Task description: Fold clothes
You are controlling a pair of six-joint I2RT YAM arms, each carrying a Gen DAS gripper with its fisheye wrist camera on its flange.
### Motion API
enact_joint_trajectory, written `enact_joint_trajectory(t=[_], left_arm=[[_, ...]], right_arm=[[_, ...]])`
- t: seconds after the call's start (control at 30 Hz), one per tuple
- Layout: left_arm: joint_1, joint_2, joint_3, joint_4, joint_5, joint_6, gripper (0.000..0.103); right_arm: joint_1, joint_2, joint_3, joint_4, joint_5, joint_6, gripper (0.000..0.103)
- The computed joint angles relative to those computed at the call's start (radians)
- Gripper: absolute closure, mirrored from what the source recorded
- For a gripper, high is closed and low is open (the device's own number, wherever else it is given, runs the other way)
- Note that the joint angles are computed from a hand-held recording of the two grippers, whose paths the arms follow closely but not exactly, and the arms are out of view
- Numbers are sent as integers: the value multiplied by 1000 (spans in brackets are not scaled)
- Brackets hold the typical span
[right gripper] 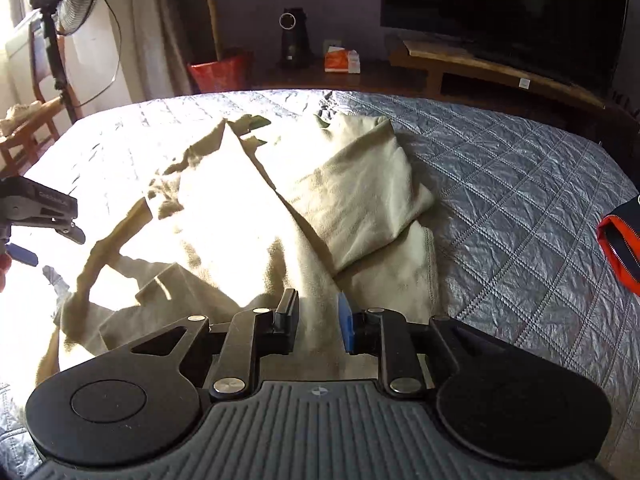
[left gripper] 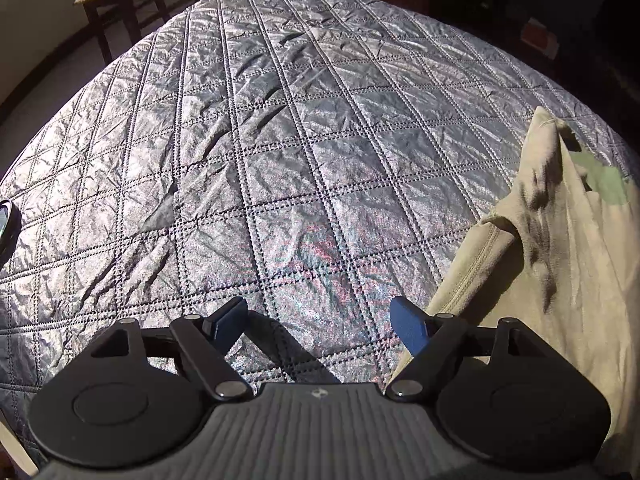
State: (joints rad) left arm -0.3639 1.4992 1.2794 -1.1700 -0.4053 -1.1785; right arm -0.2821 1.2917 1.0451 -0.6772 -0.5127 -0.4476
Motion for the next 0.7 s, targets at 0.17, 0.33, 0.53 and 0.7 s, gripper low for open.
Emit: enact_joint_trajectory(t=[0.17, 0.33, 0.53, 0.7], left_arm=[[16, -6, 5, 1, 12, -10, 27], [26, -10, 1, -10, 22, -41, 28], [109, -93, -56, -33, -2, -68, 27], [152, -137, -88, -39, 20, -67, 27]], right_arm=[[209, 209, 201, 136, -43, 198, 58], [434, 416, 405, 105, 11, 0, 55], [599, 570, 372, 273, 175, -118, 65], [687, 729, 441, 359, 315, -187, 65]])
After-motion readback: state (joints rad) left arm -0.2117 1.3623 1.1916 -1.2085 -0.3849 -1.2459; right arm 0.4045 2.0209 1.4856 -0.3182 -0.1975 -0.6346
